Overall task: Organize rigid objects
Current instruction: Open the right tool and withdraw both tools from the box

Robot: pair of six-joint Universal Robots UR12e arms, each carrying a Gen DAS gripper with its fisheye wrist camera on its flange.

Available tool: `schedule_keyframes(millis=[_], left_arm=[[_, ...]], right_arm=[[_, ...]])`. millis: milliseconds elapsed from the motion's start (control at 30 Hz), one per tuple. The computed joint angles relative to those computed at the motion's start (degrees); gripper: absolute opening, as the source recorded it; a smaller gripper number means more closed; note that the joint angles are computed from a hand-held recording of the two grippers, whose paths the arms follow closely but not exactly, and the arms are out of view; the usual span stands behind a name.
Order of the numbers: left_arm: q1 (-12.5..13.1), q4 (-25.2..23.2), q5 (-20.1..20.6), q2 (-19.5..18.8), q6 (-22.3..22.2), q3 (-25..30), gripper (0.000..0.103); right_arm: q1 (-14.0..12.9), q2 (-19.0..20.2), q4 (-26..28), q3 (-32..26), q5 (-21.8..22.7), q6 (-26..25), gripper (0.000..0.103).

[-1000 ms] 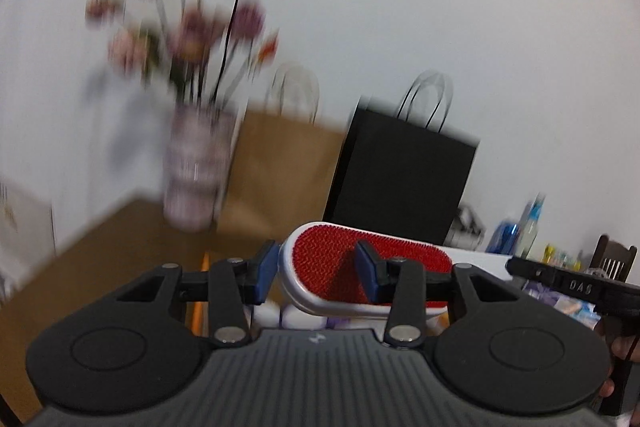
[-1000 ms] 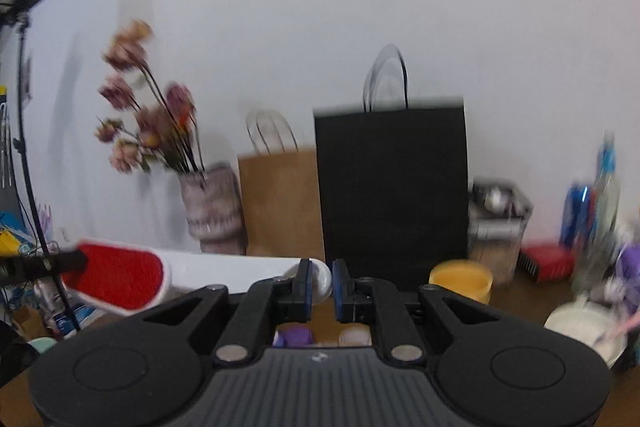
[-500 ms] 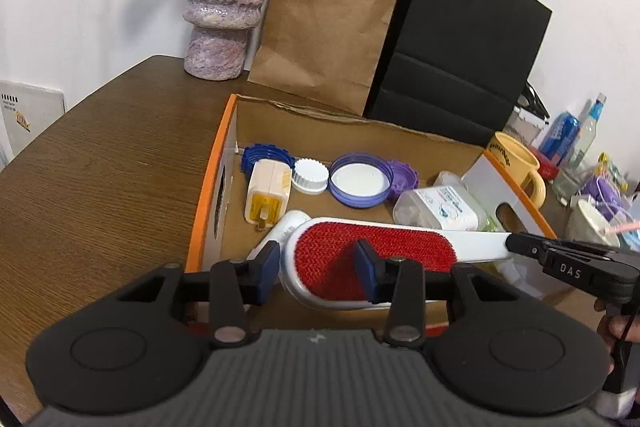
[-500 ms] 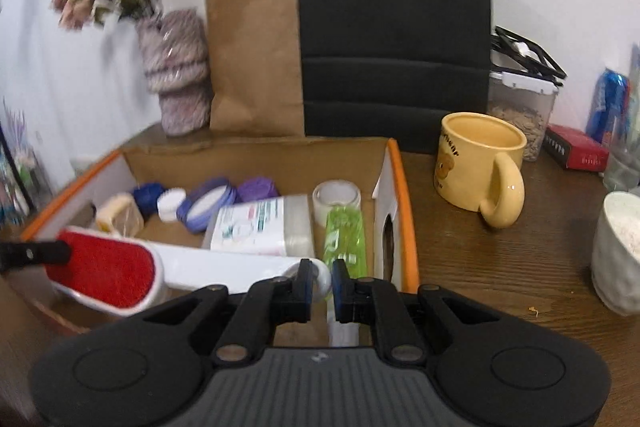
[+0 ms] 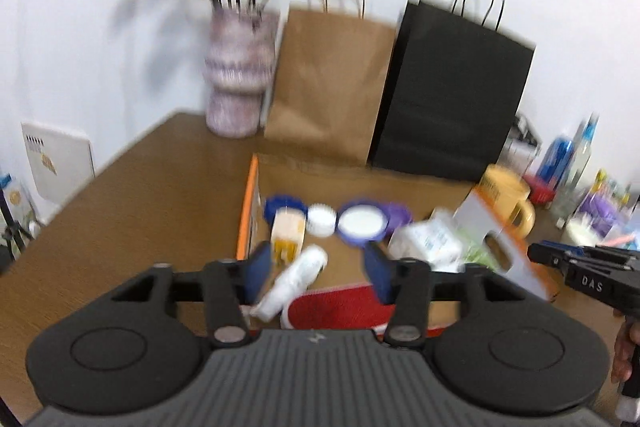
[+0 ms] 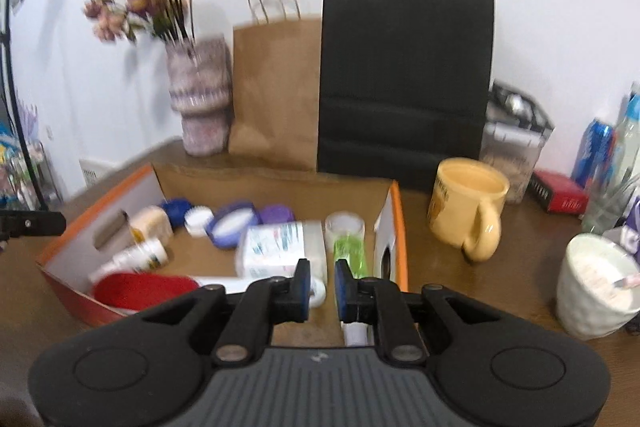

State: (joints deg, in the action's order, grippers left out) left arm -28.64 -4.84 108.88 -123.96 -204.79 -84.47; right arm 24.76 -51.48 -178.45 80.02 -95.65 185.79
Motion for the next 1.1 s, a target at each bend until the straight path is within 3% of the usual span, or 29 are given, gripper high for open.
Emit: schedule_keyframes(millis=[33,67,133,167,200,233,300,400,667,833,967,1100], left_arm=[[-0.40,1.34,0.67,0.71,0.42,-0.80,0.068],[-0.75,2.78,1.26,1.14,0.85,-1.43,0.074],[-2.17,9.72,4.96,1.31,3.70,-3.04,0.088],[-3.11,14.13,7.99,0.85,6.32,-3.46,0.096],[-4.25,20.02,11.72,-0.08,10.73,-3.70,0.103],[-5.10,24.73,14.02,-0.84,15.12,-3.87,0.103],[-6.04,28.82,14.78,-0.95,19.46,-4.90,0.103],[-6.86,30.05,15.06,-0.13,18.08,-6.53,0.103],[-8.19,32.01,16.97,1.36,17.61,-9.43,0.103],[-9.34,34.15,18.79,2.11,17.44,-11.00,0.103],[-10.39,35.25,17.46,3.77,15.75,-14.27,0.103],[-12.71,34.97,19.07,5.75,14.33,-18.19,0.103]], right_arm=[[0.13,-0.59,-2.78,1.12,-0.07,0.42,0.040],[0.40,-1.06,-6.13,2.25,-0.68,0.86,0.069],[1.15,-1.34,-16.20,4.85,-2.41,0.80,0.093],[1.66,-1.15,-22.19,6.20,-3.39,0.12,0.097],[2.04,-1.06,-25.99,7.19,-3.95,-0.70,0.097],[2.41,-0.99,-29.10,8.14,-4.35,-1.61,0.098],[3.19,-0.85,-33.46,9.87,-5.30,-3.81,0.101],[4.15,-1.11,-35.72,11.83,-6.71,-6.01,0.102],[5.47,-2.67,-37.81,14.72,-8.11,-5.10,0.102],[6.48,-4.73,-38.71,17.52,-9.42,-3.72,0.103],[7.60,-6.82,-40.13,20.75,-9.38,-3.99,0.103],[9.41,-9.43,-39.58,24.50,-11.48,-4.38,0.103]])
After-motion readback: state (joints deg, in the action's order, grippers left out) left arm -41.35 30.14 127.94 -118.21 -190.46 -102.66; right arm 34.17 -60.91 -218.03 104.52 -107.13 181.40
